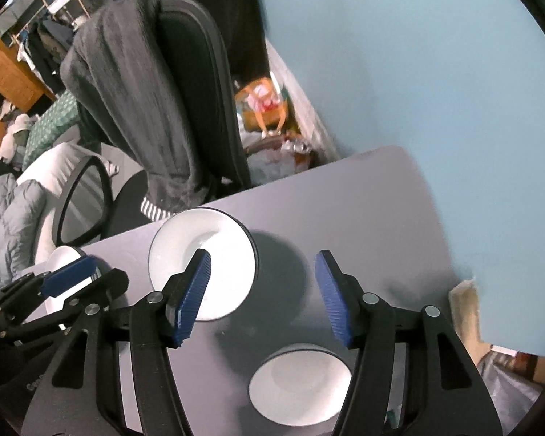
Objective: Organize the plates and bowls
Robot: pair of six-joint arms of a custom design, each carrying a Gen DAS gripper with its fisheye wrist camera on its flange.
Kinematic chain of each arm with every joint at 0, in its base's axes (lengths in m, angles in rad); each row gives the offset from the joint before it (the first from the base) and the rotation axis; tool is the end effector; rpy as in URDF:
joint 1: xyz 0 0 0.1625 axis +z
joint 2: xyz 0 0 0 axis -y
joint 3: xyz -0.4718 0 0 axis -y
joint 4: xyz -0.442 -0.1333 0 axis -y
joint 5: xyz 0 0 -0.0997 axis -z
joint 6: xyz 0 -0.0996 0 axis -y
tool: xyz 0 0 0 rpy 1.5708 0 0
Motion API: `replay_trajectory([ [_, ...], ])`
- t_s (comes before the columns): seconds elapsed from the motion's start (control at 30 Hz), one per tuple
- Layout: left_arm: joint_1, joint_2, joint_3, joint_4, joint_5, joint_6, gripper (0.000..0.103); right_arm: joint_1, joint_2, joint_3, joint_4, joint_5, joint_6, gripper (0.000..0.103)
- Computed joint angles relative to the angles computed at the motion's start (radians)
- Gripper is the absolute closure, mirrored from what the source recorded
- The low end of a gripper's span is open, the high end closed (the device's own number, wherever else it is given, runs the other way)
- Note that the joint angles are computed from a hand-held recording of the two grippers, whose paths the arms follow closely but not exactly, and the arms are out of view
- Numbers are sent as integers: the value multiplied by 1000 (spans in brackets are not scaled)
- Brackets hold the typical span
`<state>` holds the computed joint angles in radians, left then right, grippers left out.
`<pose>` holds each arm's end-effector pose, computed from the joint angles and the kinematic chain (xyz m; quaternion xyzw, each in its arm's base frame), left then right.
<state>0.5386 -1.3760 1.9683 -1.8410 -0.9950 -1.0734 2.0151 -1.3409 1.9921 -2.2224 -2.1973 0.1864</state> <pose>-0.3555 -0.4309 0.2678 0.0260 0.9472 -0.1674 0.2724 0.3078 -0.4723 0.2733 0.1223 -0.9434 0.0958 0.2929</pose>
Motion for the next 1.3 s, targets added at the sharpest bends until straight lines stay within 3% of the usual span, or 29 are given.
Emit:
replay_trajectory([
  [0.33,-79,-55,13,46,19,-38,52,64,-80,31,6,-55,1,40],
  [0.7,-133,-87,51,62,-39,-46,52,85,-163,73,73,-69,65,37],
  [1.3,-127,-13,96,-17,-163,73,52,18,-307,174,186,-71,148,37],
])
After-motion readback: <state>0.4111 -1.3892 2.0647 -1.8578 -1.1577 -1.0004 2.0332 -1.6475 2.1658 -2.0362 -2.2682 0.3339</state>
